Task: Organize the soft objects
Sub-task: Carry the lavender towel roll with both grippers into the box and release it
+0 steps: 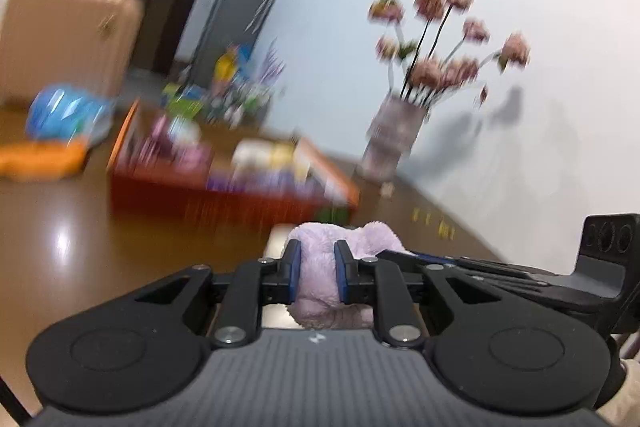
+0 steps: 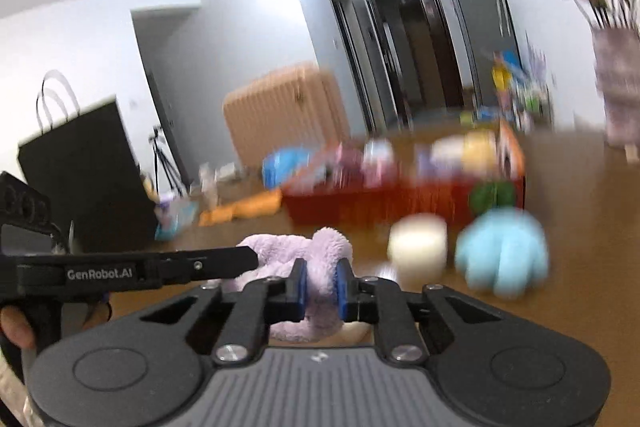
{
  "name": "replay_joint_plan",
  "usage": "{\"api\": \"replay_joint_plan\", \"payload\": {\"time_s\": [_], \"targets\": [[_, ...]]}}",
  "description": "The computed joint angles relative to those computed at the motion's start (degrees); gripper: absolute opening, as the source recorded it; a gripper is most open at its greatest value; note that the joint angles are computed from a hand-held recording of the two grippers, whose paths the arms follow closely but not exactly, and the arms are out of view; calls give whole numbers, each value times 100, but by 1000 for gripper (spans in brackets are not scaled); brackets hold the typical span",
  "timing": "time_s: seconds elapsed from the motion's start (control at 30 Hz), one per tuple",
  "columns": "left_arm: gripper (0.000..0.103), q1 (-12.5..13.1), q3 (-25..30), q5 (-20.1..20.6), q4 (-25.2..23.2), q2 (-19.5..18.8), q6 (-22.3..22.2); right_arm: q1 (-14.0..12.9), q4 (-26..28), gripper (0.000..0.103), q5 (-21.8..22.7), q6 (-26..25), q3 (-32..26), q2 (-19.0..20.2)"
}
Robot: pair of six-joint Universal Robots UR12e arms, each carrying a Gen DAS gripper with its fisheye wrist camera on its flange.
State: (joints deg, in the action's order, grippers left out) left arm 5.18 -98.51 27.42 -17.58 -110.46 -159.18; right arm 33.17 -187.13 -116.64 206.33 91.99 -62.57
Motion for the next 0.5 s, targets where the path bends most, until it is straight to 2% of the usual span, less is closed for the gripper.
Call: {"api": "replay_joint_plan", "payload": {"time_s": [0.07,0.1,0.17,0.23,0.3,0.37,0.43,0.5], "targets": [[18,-206,666,88,-29,-351,-349,-239,64,15,129,-259,-227,43],[18,-316,1032,189,-228,-530,-435,-403,217,15,278,-241,-367,63],[18,-554,1764,565,-498,-928,-607,-719,541,15,616,-74,-640,128],[18,-763,2499,973,-1143,-1316,-688,-1041,973,15,993,146,-951,250],[18,-914,3062,1359,-1487,-1669,-843,-1285,1496,15,1219,346,-1295,430],[19,-1076,3544,1784,-1822,-1976,-695,-1434,2130,15,1342,331,-1637,617],[18,-1205,3824,2302,-2105,-2162,-509,-1489,2591,15,1238,84,-1948,828],[20,-1285,4043,2661,-2500,-2291,-265,-1488,3239,21,1200,-13,-2228,978]]}}
